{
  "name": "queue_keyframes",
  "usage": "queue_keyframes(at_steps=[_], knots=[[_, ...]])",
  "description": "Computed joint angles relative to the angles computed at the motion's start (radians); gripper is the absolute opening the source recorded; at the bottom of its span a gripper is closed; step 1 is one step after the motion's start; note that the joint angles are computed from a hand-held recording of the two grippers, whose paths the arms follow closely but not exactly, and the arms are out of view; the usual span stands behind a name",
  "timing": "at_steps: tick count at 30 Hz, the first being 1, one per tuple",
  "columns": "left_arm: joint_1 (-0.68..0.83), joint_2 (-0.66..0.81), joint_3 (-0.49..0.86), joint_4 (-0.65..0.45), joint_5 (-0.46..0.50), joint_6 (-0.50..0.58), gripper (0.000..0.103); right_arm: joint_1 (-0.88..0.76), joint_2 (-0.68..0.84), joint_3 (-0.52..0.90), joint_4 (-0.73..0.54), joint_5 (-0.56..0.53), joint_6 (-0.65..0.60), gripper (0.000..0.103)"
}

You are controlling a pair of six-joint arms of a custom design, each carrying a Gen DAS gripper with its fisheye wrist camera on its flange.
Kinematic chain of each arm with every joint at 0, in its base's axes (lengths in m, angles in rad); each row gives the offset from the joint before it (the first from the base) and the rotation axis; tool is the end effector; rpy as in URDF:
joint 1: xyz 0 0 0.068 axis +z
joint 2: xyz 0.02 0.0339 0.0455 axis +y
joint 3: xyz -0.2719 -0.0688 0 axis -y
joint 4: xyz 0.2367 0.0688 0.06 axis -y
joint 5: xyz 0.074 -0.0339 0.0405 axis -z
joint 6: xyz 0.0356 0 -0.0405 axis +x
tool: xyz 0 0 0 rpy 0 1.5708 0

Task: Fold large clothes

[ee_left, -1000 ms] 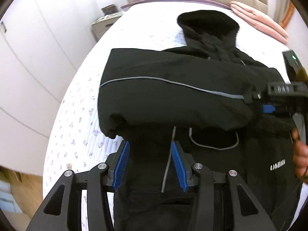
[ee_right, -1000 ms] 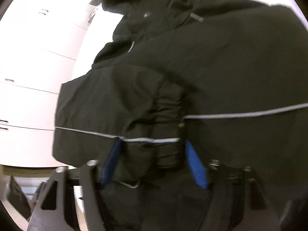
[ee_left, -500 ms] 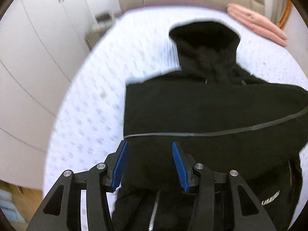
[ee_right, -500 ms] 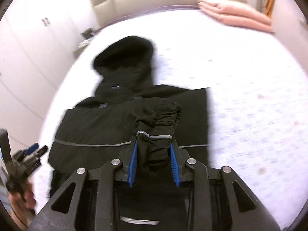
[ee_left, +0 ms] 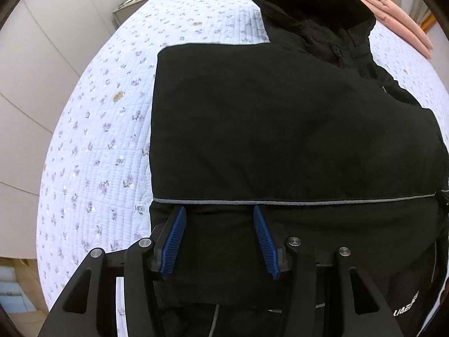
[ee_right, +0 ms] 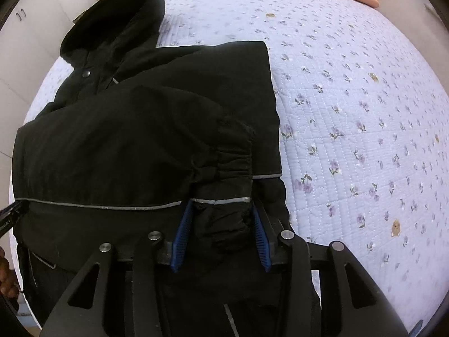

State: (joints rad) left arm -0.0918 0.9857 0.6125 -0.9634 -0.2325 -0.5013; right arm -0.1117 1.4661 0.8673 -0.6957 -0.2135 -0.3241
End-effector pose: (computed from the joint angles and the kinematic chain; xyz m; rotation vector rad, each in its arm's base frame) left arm 0.1375 -0.0044 0.2041 -0.6162 2.7752 0.2197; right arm 0.2499 -0.0204 0.1954 -0.3406 2.7988 0.2102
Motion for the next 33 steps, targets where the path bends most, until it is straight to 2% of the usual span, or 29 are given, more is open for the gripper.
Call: queue_keyframes(at_steps=[3,5,7,11,15,17,19,21,25,29,31,33], knots=[[0.029,-0.004,0.042,-0.054,0.035,-0.004,0.053,-0.032,-0.018,0.064,-0.106,-0.022,-0.010,0.051],[0.000,-0.054,0.086,-0.116,0.019,-0.054,0.053,-0.044,-0.067,0.103,-0.172,-0.017,-0.001,0.067],[-0.076,-0.095,0.143,-0.172,-0.019,-0.124,0.053,-0.075,-0.136,0.143,-0.228,-0.079,-0.005,0.071],[-0.225,-0.080,0.219,-0.191,-0.059,-0.217,0.053,0.002,-0.188,0.197,-0.254,-0.158,0.034,0.071],[-0.253,0.021,0.177,-0.083,-0.066,-0.201,0.053,0.146,-0.135,0.140,-0.142,-0.121,0.100,0.070],[-0.211,0.076,0.115,0.016,-0.021,-0.180,0.053,0.205,-0.028,0.121,-0.071,-0.063,0.139,0.058],[-0.181,0.149,0.078,0.073,0.014,-0.165,0.054,0.204,0.073,0.076,-0.012,-0.001,0.124,0.050],[-0.171,0.171,0.039,0.140,0.010,-0.149,0.055,0.160,0.083,0.030,0.053,-0.061,0.085,0.047],[-0.213,0.180,0.103,0.064,-0.022,-0.187,0.056,0.171,0.064,0.053,0.002,-0.036,0.058,0.046],[-0.258,0.010,0.141,-0.051,-0.052,-0.201,0.056,0.075,-0.094,0.074,-0.137,-0.124,-0.032,0.048],[-0.242,-0.060,0.152,-0.119,-0.070,-0.203,0.056,0.041,-0.166,0.060,-0.163,-0.102,-0.073,0.049],[-0.181,-0.088,0.125,-0.125,-0.056,-0.168,0.056,0.021,-0.162,0.064,-0.172,-0.084,-0.093,0.049]])
